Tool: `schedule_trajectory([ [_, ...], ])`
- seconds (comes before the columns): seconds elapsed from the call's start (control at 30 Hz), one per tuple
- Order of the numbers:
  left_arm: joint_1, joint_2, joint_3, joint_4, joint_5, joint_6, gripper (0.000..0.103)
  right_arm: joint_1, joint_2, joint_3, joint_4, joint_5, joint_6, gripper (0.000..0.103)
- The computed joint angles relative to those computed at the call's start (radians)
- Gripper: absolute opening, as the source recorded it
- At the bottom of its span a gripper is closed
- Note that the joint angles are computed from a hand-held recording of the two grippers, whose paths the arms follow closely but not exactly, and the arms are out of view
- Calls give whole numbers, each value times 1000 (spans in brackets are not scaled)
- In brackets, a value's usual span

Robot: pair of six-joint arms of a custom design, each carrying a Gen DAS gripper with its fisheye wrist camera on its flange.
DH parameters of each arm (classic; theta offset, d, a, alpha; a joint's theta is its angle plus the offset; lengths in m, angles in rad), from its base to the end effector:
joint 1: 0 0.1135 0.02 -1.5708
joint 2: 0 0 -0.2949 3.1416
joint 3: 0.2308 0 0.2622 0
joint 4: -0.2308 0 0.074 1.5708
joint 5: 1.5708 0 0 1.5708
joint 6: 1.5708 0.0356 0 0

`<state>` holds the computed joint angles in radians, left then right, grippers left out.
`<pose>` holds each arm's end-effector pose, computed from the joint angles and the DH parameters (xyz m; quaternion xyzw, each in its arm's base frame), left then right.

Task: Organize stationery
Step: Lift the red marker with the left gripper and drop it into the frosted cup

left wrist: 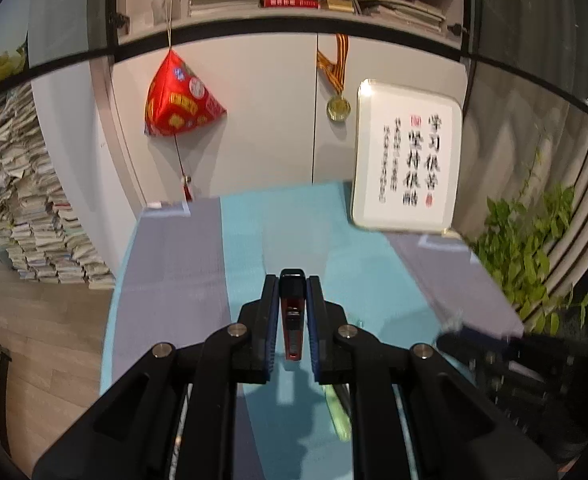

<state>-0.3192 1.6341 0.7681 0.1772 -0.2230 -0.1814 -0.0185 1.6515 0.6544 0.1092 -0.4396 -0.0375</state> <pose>0.3193 -0.0972 0.1831 0.0145 0.8998 -0.0076 0.4359 0.2999 0.0096 0.1432 -0.0817 0.9189 0.1962 0.3324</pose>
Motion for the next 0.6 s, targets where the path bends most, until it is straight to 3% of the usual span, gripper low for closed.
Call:
schedule_trajectory([
  [0.3,27,60,174,-28,-19,43,12,-46,-20,22,-15,-1,5,12],
  [0.6,85,232,301,-36,13,38,12,-84,3,67,-17,17,14,12],
])
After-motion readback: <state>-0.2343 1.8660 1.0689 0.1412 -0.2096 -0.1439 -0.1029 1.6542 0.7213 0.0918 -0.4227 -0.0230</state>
